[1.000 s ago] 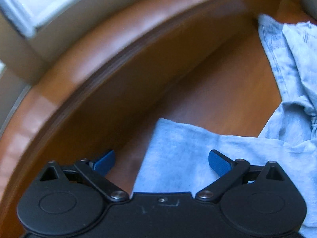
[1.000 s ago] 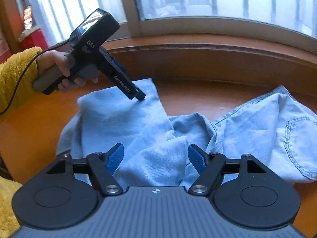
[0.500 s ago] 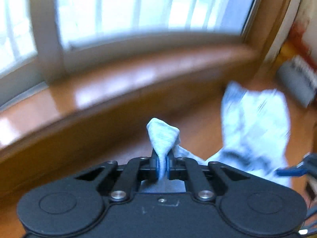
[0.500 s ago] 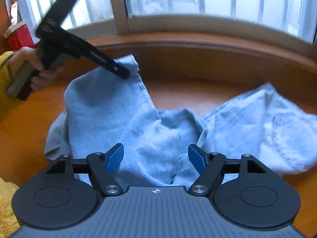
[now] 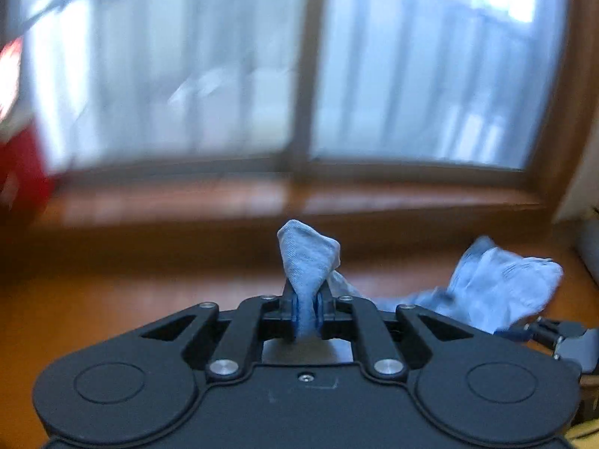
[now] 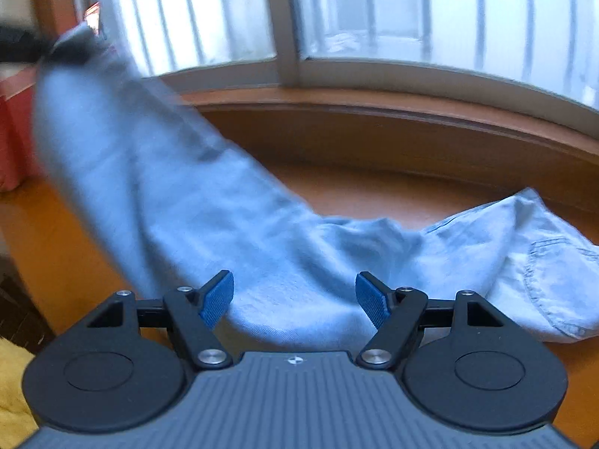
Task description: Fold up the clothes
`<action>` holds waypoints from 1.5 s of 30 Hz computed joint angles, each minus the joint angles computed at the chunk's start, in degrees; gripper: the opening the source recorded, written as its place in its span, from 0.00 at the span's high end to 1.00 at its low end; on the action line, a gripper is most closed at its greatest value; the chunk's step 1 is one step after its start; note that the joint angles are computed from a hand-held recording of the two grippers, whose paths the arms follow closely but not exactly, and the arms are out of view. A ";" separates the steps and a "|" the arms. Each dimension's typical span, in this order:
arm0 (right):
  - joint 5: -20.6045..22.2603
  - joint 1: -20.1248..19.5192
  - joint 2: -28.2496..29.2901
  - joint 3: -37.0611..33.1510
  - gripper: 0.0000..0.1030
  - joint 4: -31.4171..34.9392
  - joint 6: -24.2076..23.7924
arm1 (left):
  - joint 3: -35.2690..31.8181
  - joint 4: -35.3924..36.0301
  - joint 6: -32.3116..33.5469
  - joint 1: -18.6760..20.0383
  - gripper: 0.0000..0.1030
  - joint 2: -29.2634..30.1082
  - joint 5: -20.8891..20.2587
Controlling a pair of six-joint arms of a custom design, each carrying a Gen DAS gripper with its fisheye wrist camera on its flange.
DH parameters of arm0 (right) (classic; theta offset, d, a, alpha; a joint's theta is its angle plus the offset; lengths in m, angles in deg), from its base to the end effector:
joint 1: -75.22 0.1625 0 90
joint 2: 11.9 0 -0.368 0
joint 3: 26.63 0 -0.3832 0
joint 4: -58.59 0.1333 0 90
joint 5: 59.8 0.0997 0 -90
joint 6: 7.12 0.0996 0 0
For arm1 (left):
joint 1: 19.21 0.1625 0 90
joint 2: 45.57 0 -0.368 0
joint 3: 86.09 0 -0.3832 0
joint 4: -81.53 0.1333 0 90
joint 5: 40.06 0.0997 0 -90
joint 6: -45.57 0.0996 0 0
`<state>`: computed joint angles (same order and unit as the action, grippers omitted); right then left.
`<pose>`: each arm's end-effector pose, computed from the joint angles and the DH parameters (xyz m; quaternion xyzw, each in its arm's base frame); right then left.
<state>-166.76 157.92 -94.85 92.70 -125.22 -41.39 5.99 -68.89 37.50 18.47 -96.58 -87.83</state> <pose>0.0414 -0.4969 0.3332 0.1334 -0.8600 0.3984 0.2895 -0.3833 -0.5490 0.1602 0.2903 0.8747 -0.3141 0.2281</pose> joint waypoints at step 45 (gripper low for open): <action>-10.67 4.08 2.48 -19.05 0.96 -8.51 -3.08 | -10.11 -10.92 0.88 6.23 0.87 10.44 7.32</action>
<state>-177.43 162.00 -92.37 73.65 -133.73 -44.47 -4.12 -79.80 38.38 24.71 -86.14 -80.52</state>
